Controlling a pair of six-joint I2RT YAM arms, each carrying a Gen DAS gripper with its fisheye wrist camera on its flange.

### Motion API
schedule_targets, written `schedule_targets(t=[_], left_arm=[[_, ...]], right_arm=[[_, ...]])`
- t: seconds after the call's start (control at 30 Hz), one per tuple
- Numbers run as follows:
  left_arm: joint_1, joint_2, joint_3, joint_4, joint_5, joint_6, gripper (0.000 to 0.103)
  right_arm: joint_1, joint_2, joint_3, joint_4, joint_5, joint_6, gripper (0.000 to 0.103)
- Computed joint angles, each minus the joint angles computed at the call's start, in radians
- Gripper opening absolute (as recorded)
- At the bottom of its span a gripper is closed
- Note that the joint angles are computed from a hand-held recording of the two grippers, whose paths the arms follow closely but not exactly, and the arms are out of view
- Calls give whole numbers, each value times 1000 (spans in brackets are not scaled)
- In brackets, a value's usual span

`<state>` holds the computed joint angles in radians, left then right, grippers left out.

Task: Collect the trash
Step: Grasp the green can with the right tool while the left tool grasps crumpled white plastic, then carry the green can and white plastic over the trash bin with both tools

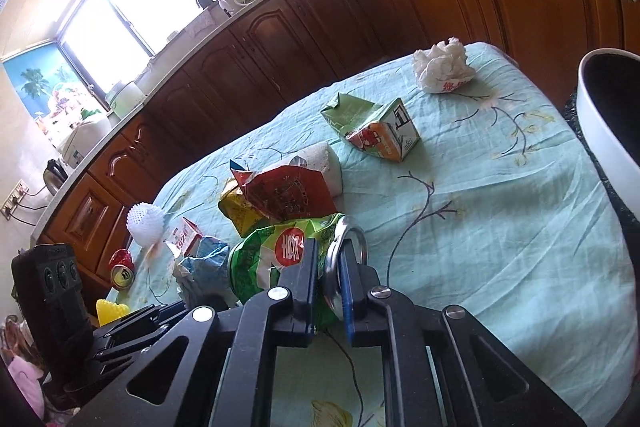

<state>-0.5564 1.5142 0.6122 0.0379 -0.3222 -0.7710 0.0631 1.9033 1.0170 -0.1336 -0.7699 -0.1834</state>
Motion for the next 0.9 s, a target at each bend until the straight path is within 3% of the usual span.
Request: schedule_targets(t=[0.27, 0.9], left_arm=[[-62, -5, 76, -34, -7, 30, 24], [-146, 222, 379, -67, 47, 124, 24]], right_arm=[[-132, -80, -26, -47, -54, -56, 10], [-395, -40, 113, -126, -117, -85, 9]])
